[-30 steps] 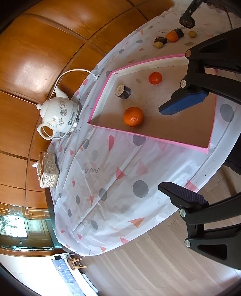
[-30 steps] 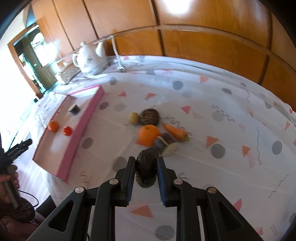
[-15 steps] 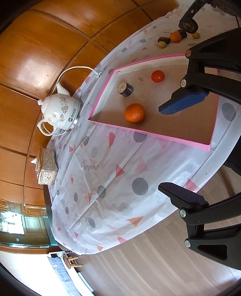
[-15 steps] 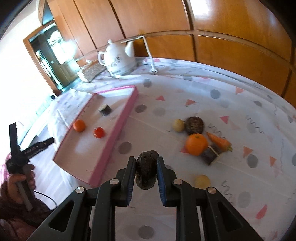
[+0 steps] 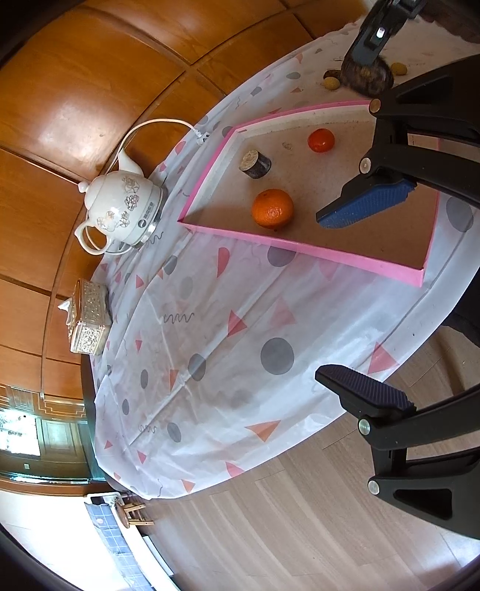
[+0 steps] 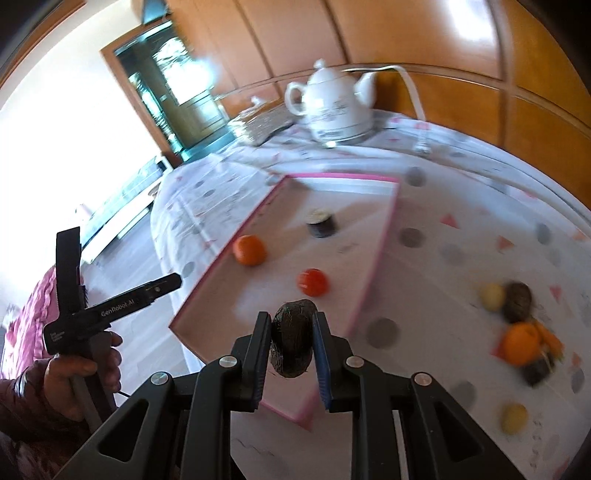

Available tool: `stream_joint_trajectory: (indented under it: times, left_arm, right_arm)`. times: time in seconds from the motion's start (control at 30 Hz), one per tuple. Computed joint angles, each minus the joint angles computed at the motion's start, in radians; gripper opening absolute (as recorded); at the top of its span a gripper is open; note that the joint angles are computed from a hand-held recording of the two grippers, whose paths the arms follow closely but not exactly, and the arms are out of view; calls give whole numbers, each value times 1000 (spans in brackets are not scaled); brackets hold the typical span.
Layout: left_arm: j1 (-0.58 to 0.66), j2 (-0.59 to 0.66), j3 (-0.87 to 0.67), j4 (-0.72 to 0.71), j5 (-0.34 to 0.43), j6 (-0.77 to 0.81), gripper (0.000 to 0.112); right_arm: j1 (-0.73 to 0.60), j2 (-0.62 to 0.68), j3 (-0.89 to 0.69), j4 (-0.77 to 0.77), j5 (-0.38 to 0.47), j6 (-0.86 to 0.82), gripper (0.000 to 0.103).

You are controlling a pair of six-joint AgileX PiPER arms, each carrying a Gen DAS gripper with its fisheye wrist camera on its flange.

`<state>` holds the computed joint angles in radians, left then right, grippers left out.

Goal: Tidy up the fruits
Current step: 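Carry the dark brown fruit into the tray and open the right tool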

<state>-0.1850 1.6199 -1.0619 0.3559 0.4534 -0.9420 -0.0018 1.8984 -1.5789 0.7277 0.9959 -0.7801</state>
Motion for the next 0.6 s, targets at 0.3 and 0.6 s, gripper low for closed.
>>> stream_joint_trajectory:
  times: [0.3,0.6]
  left_arm:
    - [28,2,18,-35,-18,28,77]
    - [35,4,22,-24,-19,19,77]
  right_arm:
    - [149,219,-273,-254,38,218,22]
    - [129,331,-441,-267,7,330,35]
